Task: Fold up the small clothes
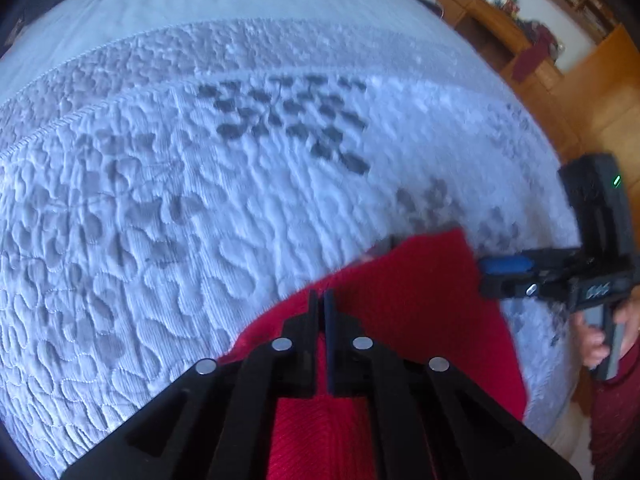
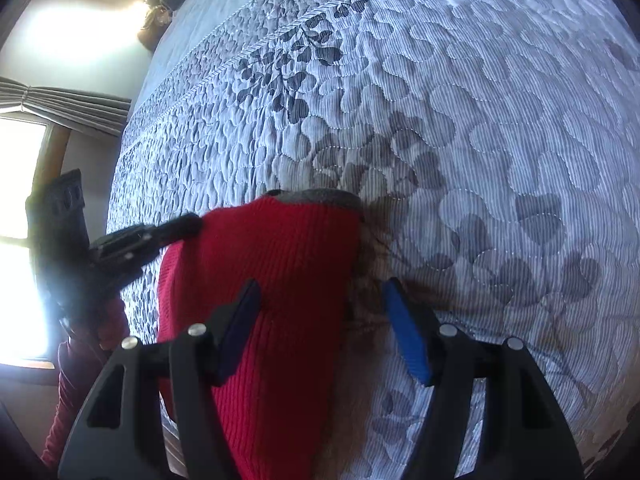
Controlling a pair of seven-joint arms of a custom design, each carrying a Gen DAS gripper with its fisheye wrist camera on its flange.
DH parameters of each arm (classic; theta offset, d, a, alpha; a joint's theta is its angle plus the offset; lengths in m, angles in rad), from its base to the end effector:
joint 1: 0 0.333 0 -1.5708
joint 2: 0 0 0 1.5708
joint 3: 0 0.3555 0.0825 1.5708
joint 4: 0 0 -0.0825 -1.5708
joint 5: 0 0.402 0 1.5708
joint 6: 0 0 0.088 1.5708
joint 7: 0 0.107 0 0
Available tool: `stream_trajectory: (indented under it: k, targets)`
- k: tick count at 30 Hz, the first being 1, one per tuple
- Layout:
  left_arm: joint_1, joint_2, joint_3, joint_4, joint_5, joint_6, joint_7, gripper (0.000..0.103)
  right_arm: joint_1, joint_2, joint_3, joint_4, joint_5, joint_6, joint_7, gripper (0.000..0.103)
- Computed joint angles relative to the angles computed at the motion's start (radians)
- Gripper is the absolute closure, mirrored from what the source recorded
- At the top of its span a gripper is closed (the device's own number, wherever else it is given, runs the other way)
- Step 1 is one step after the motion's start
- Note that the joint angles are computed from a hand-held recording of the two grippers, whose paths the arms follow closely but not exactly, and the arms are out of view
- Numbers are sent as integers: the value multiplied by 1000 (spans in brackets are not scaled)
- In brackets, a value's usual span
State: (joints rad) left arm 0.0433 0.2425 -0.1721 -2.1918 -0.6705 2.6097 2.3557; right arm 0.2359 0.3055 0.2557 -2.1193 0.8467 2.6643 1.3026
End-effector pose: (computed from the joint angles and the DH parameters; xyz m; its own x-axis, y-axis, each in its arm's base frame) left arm 0.5882 -0.0605 0.3148 -0.3743 -0.8824 0.2852 -0.9019 0.2749 -0.3332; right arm 0.5553 0.2664 0.3130 0.0551 -0.8476 -0.5278 -0.9897 0.0236 -0.1414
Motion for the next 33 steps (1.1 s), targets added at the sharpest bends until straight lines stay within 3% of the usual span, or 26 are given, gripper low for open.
stream_trajectory:
  k: [3, 5, 7, 9, 14, 16, 17, 18, 21, 23, 25, 28, 31, 32, 33]
  targets:
    - [-15, 28, 15, 17, 69, -31, -63, 95, -1, 6, 5, 7, 8, 0, -1, 38]
    - [8, 12, 3, 17, 24, -40, -39, 89, -9, 7, 16, 15, 33, -12, -28, 38]
    - [17, -17, 4, -5, -18, 5, -24, 79, -9, 7, 13, 22, 43, -21, -35, 38]
    - [23, -25, 12, -9, -22, 15, -14, 77, -4, 10, 5, 32, 34, -26, -29, 38]
    - [23, 20, 37, 27, 81, -65, -66, 74, 2, 48, -4, 76, -8, -67, 11, 37]
    - [24, 16, 29, 4, 75, -28, -50, 70, 4, 63, 1, 89, -26, -74, 19, 47]
    - [13, 13, 32, -11, 96, 2, -67, 72, 5, 69, 3, 96, -35, -78, 22, 57]
    - [-13, 12, 49, -29, 151, 46, -125, 84, 11, 74, 2, 100, -52, -78, 35, 68]
    - [-34, 2, 59, -76, 202, 132, -235, 87, 2, 72, 22, 96, -41, -42, 10, 88]
    - [-44, -6, 58, -109, 239, 194, -266, 87, 14, 70, 9, 89, -77, -19, 38, 90]
    - [-38, 4, 55, -103, 245, 188, -306, 87, 41, 82, -29, 89, -173, -25, 143, 90]
    - [-10, 11, 47, -63, 228, 99, -342, 87, 2, 89, 5, 87, -156, -27, 147, 88]
    - [37, -51, 34, -83, 137, 33, -312, 85, -14, 36, 26, 43, -128, -7, 127, 53]
    - [42, -81, 36, -104, 114, 29, -302, 81, -11, 8, 27, 18, -125, 2, 121, 41]
    - [51, -122, 40, -138, 80, 24, -277, 70, -18, -22, 40, -12, -93, 7, 84, 40]
